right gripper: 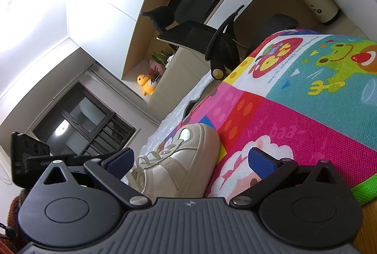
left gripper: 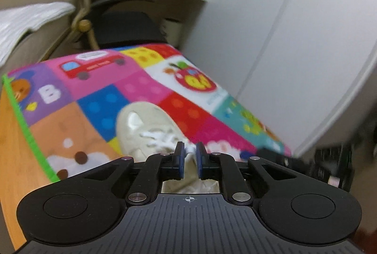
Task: Lace up shoes with both hands
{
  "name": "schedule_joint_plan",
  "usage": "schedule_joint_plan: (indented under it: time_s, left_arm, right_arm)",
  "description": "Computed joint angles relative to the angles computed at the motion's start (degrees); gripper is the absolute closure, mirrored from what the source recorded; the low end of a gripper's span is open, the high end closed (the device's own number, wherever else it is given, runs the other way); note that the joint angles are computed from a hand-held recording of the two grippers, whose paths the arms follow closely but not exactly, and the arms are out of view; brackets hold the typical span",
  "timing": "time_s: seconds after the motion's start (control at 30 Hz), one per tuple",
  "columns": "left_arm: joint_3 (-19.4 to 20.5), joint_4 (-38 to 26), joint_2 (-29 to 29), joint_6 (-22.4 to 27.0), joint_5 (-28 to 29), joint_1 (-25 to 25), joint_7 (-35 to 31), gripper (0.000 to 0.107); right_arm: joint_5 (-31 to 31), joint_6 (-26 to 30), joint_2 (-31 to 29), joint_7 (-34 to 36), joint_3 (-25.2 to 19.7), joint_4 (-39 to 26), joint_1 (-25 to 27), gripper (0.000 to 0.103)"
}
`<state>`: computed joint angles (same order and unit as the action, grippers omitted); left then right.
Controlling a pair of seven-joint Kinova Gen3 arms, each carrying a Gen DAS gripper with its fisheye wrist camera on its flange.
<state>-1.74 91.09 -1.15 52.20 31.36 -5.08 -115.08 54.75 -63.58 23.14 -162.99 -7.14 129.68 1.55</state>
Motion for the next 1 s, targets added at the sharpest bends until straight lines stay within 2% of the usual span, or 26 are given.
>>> schedule_joint_plan:
  time_s: [0.2,0.33,0.4,0.47,0.53,0.6,0.7,0.77,0.8,0.87,1.0]
  left_arm:
    - [2.34,-2.41,2.62,4.27,-8.01,2.06,2.89,0.094]
    - [2.74,-2.59,2.33,4.46,-8.89,2.6,1.9,0.089]
    - [2.66,-2.36,1.44,3.18,-8.8,2.76,1.45,0.079]
    - [2.41,-1.42,-0.15,-0.42,-10.15,3.9,2.11,0.06]
    - [5.36,-0.09,-1.54,-5.08,-14.55,3.01,4.07,0.055]
    - [6.2,0.49,-1.61,-7.97,-19.03,4.1,6.46,0.055]
    - [4.75,0.17,-0.41,-8.13,-21.68,6.91,7.14,0.057]
    - [5.21,0.21,0.21,-7.79,-24.61,7.73,7.48,0.065]
    - [5.25,0.21,0.31,-7.38,-25.13,7.96,6.83,0.075]
    - [4.63,-0.24,0.19,-5.53,-23.37,8.08,4.35,0.079]
    - [3.45,-3.15,1.23,1.49,-15.41,6.42,-1.1,0.076]
  right_arm:
    - [0.17,-0.2,-0.03,-0.07,0.03,0.1,0.18,0.0]
    - [0.04,-0.4,0.01,0.03,0.0,0.21,0.18,0.0]
    - [0.03,-0.62,0.06,0.07,0.01,0.28,0.25,0.0]
    - [0.03,-0.89,0.17,0.11,0.02,0.33,0.34,0.0]
    - [0.02,-1.1,0.24,0.17,0.03,0.39,0.39,0.0]
    - [0.0,-1.3,0.29,0.23,0.04,0.47,0.44,0.0]
    - [-0.04,-1.43,0.3,0.28,0.05,0.53,0.44,0.0]
    - [-0.05,-1.41,0.31,0.26,0.05,0.48,0.41,0.0]
    - [-0.05,-1.4,0.33,0.25,0.05,0.44,0.4,0.0]
    - [0.0,-1.41,0.39,0.17,0.05,0.32,0.4,0.0]
    - [-0.09,-1.92,0.74,0.22,0.02,0.23,0.51,0.0]
